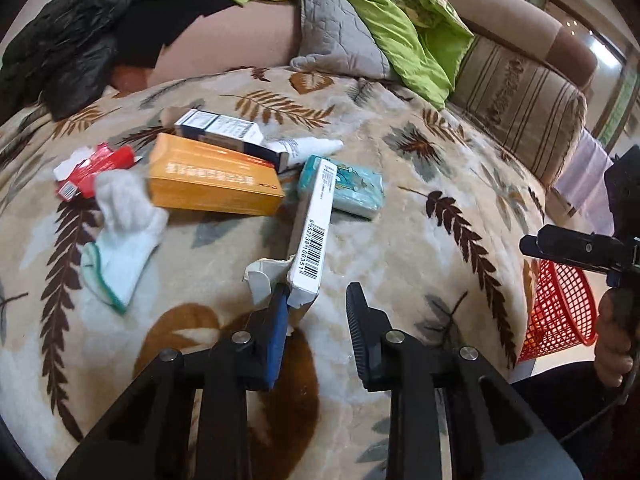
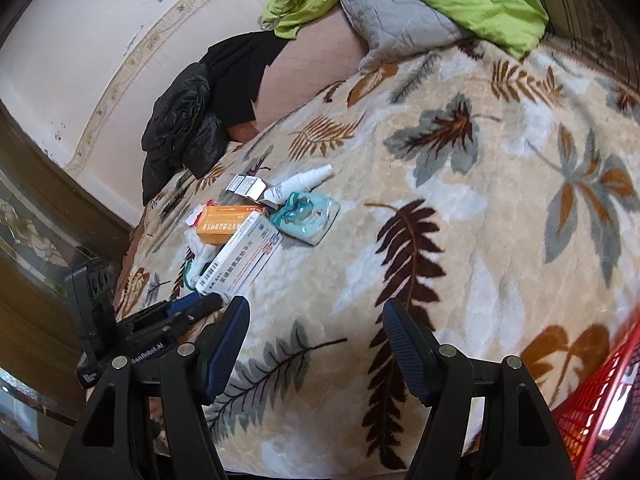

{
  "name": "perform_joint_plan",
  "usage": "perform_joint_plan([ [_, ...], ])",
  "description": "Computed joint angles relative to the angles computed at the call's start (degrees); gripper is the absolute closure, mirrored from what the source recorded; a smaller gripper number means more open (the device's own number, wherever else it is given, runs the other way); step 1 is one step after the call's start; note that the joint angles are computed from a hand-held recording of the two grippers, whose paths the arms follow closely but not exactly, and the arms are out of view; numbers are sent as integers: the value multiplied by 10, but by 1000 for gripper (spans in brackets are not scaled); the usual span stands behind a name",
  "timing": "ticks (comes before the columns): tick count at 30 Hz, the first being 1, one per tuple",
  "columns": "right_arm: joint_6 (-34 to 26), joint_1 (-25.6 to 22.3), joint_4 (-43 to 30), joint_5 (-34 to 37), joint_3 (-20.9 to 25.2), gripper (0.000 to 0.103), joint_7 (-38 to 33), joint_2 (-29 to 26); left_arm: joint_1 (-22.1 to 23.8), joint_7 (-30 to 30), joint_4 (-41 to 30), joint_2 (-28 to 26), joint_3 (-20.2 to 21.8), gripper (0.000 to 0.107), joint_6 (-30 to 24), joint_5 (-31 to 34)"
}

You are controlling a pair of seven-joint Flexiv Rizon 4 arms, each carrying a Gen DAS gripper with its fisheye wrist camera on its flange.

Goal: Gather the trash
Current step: 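Grasp the white medicine box with the left gripper, then grasp the teal wipe pack with the right gripper while the left gripper lifts the white box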

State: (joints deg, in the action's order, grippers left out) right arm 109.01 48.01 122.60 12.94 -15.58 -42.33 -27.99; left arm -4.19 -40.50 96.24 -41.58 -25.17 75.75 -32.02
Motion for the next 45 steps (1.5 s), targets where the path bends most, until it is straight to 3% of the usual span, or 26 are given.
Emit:
perform_joint_plan([
  [8, -3, -8, 1, -4, 9, 30, 0, 1, -38, -50, -39, -27, 27, 79, 31, 28],
  [10, -2, -2, 2, -3, 2, 30, -1, 0, -57, -80, -53, -35, 49, 88, 38, 40],
  [11, -1, 0, 2, -3, 1, 30, -2, 0, -66, -95, -60, -38, 62, 102, 35, 49],
  [14, -3, -3, 1, -5, 2, 30, -3, 1, -74, -124, -66, -43, 77, 106, 49, 73],
  [19, -42, -1, -23, -40, -20, 30, -17, -3, -6, -102, -20, -28, -4, 106, 81, 73],
  [22, -59, 4, -55, -72, -49, 29, -17, -20, 64, -67, 29, -20, -90, 106, 124, 75],
  [23, -77, -16, -77, -94, -39, 24, -21, -31, 86, -61, 44, -19, -115, 106, 141, 82],
  [27, -148, -62, -157, -162, -20, 23, -9, -82, 166, -65, 82, -29, -200, 106, 185, 115],
  [30, -198, -98, -223, -197, 5, 23, 6, -126, 184, -86, 82, -30, -207, 106, 172, 130],
  [33, -255, -124, -280, -232, 26, 24, 16, -160, 189, -93, 71, -24, -196, 106, 104, 138],
  [34, -272, -133, -294, -242, 37, 33, 16, -170, 181, -90, 70, -18, -182, 106, 89, 136],
  [35, -283, -144, -302, -249, 50, 52, 15, -174, 175, -84, 67, -12, -170, 106, 66, 132],
  [38, -267, -125, -284, -277, 25, 61, 47, -172, 180, -65, 76, -3, -168, 106, 55, 110],
  [40, -260, -117, -269, -291, 16, 66, 68, -163, 210, -41, 90, -3, -200, 97, 53, 87],
  [41, -257, -118, -265, -295, 18, 72, 77, -160, 223, -32, 100, 0, -212, 77, 60, 77],
  [42, -251, -119, -256, -300, 19, 75, 84, -153, 240, -21, 109, 2, -229, 49, 58, 65],
  [43, -249, -116, -248, -307, 16, 75, 92, -147, 265, -8, 120, 2, -254, 39, 43, 53],
  [45, -247, -111, -232, -321, 13, 76, 108, -135, 306, 21, 142, 0, -301, 37, 49, 32],
])
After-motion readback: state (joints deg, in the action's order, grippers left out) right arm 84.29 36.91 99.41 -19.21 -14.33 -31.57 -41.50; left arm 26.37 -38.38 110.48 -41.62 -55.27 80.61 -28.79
